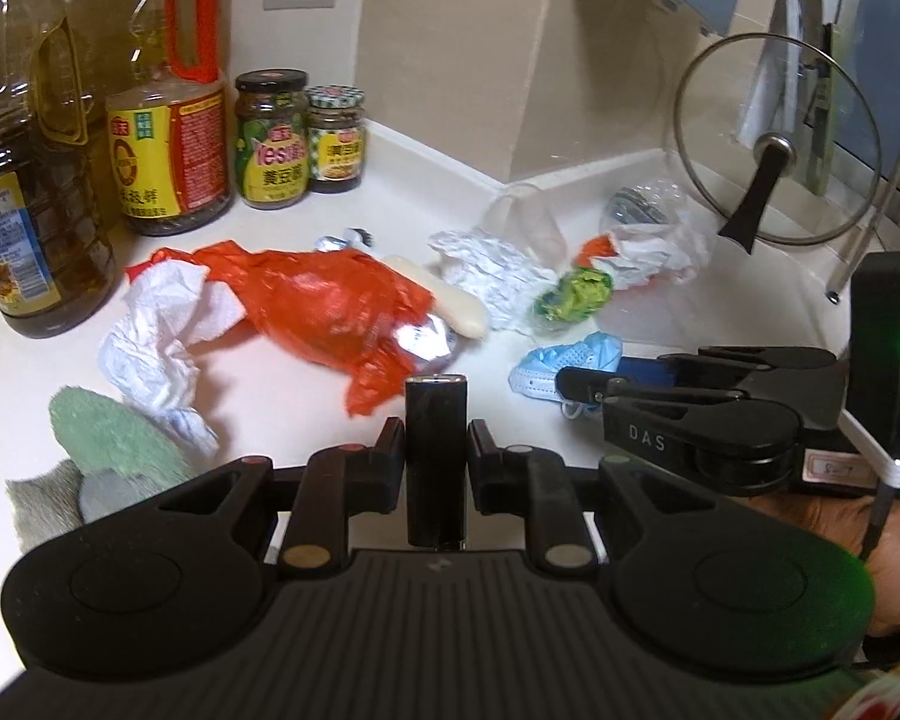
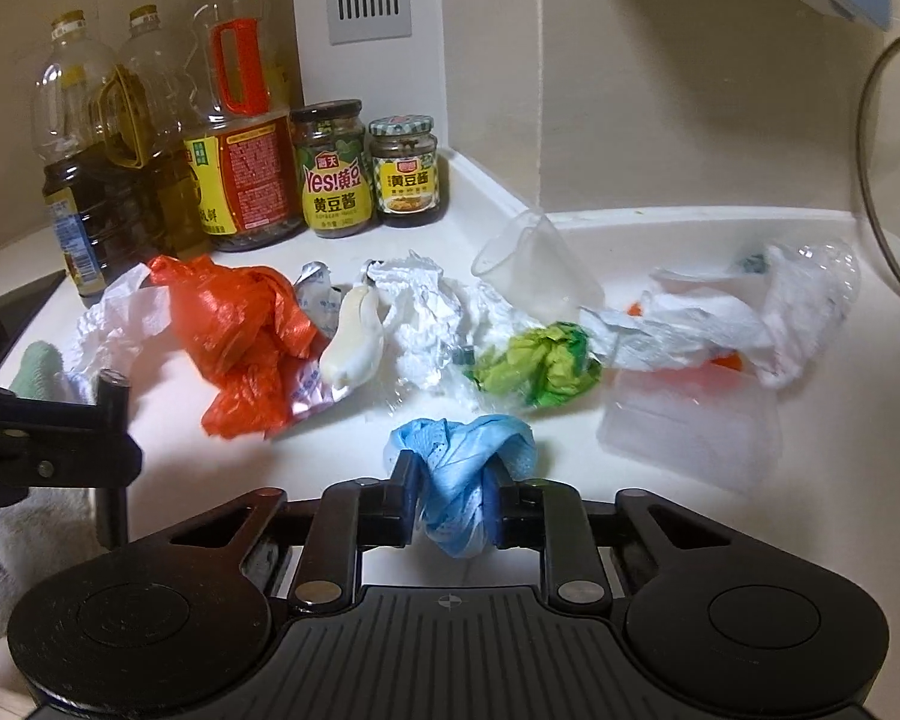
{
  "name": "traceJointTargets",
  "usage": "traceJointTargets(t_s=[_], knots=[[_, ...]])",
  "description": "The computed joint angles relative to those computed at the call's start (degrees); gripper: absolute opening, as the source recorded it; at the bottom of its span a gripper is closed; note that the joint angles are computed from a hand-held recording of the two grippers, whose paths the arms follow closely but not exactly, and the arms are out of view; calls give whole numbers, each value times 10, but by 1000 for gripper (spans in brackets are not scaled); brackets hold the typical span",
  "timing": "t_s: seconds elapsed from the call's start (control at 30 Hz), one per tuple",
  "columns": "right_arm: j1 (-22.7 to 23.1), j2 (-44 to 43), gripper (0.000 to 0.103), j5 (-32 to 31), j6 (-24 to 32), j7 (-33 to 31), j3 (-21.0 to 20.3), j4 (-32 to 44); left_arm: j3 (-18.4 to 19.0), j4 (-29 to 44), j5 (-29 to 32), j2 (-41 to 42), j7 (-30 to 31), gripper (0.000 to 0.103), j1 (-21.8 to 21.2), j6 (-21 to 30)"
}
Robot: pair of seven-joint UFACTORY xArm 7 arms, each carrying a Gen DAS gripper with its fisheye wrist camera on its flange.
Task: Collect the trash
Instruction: 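Grasp the crumpled blue item with the right tool and lift it toward the wastebasket, then open the right tool over the wastebasket to drop the blue item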
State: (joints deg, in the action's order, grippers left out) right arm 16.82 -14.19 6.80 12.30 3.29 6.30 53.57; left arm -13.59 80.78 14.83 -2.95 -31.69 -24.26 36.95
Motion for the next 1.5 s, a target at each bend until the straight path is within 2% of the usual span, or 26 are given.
traceJointTargets(t_s=[0.1,0.17,0.5,0.67,0.93,1.17,1.5], knots=[[2,-38,18,4,2,8,0,-30,-4,-11,-9,-11,5,19,-5,-6],[8,-69,10,9,7,9,-4,-52,-7,-21,-16,-19,8,19,-8,-11],[12,-214,9,-2,48,32,-2,-141,-25,-71,-53,-62,24,19,-21,-17],[32,-296,9,-12,91,10,-5,-181,-30,-97,-81,-86,39,19,-29,-18],[56,-401,9,-19,178,-7,18,-246,-40,-156,-123,-131,55,19,-43,-9],[80,-421,10,-17,216,-11,34,-288,-45,-216,-152,-152,49,19,-53,-8],[100,-351,10,-14,196,-17,36,-324,-44,-261,-165,-130,29,19,-56,-13]])
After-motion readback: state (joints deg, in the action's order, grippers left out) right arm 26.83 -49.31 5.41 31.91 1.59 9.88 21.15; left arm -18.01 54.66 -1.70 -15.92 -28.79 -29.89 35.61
